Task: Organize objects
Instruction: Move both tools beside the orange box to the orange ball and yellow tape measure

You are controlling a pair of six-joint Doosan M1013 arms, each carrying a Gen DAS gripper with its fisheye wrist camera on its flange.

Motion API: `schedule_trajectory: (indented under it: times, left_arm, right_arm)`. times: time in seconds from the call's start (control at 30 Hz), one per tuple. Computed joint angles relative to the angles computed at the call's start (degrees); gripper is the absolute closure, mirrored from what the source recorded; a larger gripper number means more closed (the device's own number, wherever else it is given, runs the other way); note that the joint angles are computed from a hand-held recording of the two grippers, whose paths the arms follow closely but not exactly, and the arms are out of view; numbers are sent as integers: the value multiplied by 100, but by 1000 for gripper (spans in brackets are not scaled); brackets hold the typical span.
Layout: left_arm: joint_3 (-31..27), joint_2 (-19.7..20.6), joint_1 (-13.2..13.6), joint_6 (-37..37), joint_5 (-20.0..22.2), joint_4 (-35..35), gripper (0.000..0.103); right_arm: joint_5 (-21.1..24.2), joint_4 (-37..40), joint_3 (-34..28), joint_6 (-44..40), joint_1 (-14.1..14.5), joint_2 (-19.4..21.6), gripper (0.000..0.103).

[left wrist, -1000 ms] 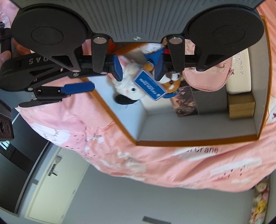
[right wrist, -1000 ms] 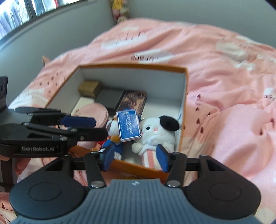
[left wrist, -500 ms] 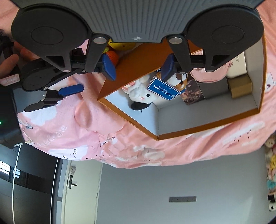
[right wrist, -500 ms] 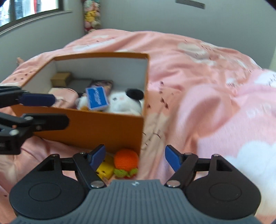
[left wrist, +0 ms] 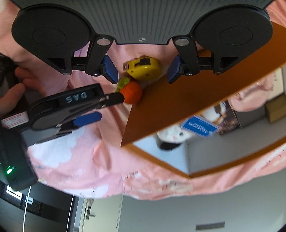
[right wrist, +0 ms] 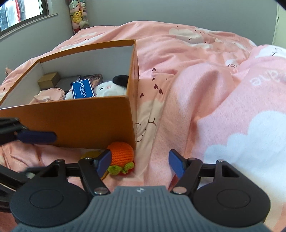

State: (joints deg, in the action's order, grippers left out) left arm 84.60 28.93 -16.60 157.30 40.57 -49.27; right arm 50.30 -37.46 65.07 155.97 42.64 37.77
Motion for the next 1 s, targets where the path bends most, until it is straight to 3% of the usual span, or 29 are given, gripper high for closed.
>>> schedule_trajectory:
  times: [0.2, 0.27, 0.4, 0.7, 0.8, 0.83, 1.0]
  left_arm:
    - [-201, 206, -141, -772, 65, 696, 30]
    - [-251, 257, -185, -956, 82, 839, 29]
    - [-318, 325, -260, -1313, 93, 1196, 26]
    - [-351, 355, -298, -1680, 115, 1470, 24]
    - [-358, 351, -304, -1784, 135, 1535, 24]
    - [-364, 349, -311, -1841, 142, 1582, 24]
    - [-435, 343, -353, -2306, 257, 1915, 24]
  right_arm:
    - [-449, 105, 179, 23, -48, -84, 38]
    - [-654, 141, 255, 16, -66, -125, 44]
    - [-1139, 520, 364, -173, -150, -182, 45]
    - [-1361, 1476, 233, -852, -322, -34, 45]
    - [-1413, 1662, 273, -881, -364, -35, 55]
    - [-1437, 1699, 298, -850, -377, -45, 61]
    - [-1467, 1062, 527, 80, -336, -200, 62]
